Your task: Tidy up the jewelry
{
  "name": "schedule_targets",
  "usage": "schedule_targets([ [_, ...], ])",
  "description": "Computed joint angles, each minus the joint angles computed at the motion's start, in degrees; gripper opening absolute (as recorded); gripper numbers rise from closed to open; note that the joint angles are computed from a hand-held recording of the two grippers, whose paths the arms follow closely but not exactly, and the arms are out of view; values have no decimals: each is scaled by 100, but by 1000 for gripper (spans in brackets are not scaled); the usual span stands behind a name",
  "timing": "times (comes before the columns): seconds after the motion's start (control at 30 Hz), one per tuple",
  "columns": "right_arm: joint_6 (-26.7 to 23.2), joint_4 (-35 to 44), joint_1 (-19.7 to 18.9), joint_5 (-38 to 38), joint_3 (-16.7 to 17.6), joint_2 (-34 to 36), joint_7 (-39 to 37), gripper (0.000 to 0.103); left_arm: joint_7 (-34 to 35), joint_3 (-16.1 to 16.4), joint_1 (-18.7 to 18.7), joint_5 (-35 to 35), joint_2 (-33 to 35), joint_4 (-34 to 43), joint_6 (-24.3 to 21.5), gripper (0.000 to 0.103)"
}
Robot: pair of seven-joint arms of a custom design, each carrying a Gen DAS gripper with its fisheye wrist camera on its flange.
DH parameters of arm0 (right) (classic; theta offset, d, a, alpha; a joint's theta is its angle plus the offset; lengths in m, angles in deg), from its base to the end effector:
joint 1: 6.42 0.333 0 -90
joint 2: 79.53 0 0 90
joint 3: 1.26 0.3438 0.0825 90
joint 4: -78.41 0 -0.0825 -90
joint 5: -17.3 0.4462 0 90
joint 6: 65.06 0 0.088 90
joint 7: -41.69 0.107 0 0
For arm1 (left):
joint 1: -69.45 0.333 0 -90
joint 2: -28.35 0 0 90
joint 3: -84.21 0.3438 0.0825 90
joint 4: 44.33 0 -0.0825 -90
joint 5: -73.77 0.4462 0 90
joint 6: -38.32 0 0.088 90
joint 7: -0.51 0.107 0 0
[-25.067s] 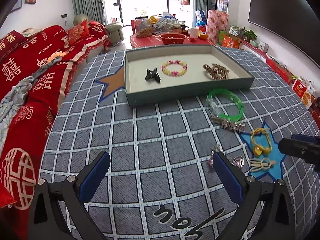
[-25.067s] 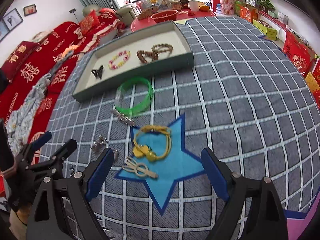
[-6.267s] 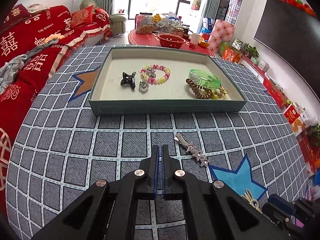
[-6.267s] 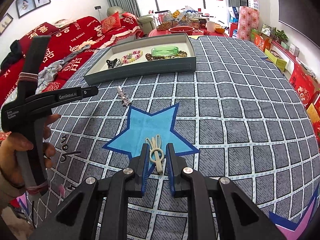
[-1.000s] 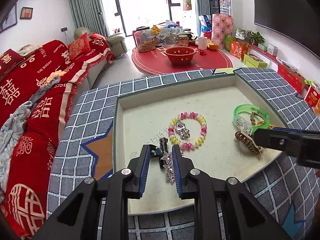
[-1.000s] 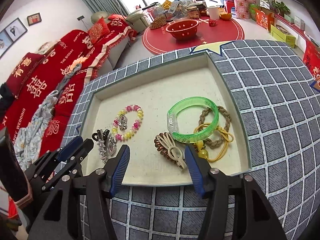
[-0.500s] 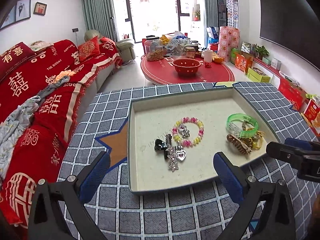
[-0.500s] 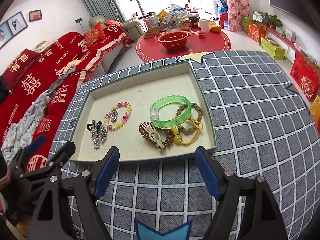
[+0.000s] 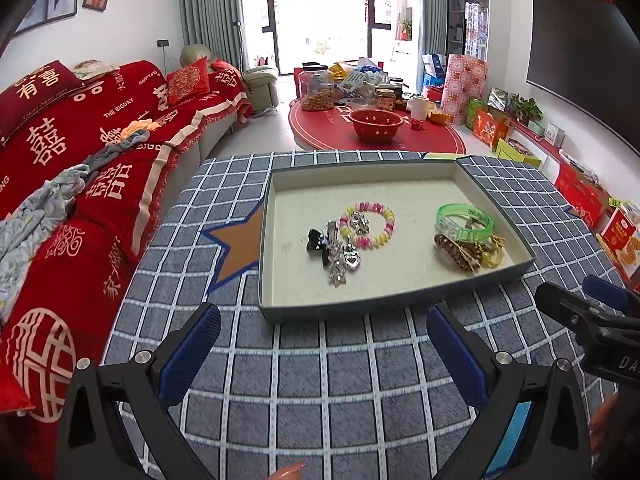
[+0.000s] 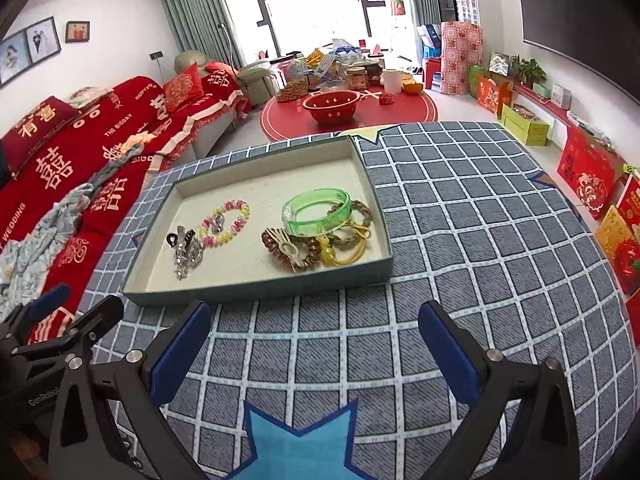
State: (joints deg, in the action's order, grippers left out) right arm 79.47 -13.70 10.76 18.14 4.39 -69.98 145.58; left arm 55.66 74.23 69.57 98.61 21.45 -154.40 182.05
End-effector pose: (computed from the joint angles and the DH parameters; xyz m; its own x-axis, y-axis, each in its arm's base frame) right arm 0.6743 0.2774 0.6310 0.2084 -0.9588 -0.1932 -0.7564 -0.0328 -0.6533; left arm 0.6199 -0.1166 0.6369 0.1814 -0.9831 -0.0258 -0.6942 -0.1094 -0.7114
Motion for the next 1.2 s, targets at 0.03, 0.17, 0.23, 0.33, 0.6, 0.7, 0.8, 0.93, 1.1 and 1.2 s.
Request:
schedule_targets([
  [0.03, 2, -68, 17, -83, -11, -56, 27, 103, -100, -15, 2, 45, -58, -70, 29, 103],
  [0.17, 60, -354, 70, -391, -37, -285, 121, 103, -588, -147, 76, 438, -318, -361, 66, 103],
  [0.23, 164, -495, 78, -447, -36, -384, 149, 103, -781, -213, 115, 602, -423, -479, 75, 103],
  [0.33, 262, -654, 104, -594, -34, -511, 211, 103, -892, -256, 138, 612, -530, -620, 97, 103],
  [0.6, 408, -868, 169, -1094, -30, -700, 391, 103, -1269, -424, 238, 935, -711, -806, 50, 103],
  [0.7, 414, -929, 170, -1153, -30, -755, 416, 103, -1311, -438, 246, 955, -737, -832, 38, 103],
  [0.8, 422, -936, 169, -1161, -29, -759, 440, 103, -1345, -451, 248, 969, -763, -848, 20, 103],
  [0.93, 438, -965, 164, -1158, -29, -779, 432, 103, -1345, -469, 254, 1020, -780, -857, 12, 103],
  [1.1, 443, -982, 159, -1121, -29, -791, 401, 103, -1324, -469, 238, 1010, -761, -830, -10, 103],
  [1.2, 443, -983, 160, -1121, -27, -794, 405, 103, -1329, -472, 237, 1020, -768, -839, -8, 103],
])
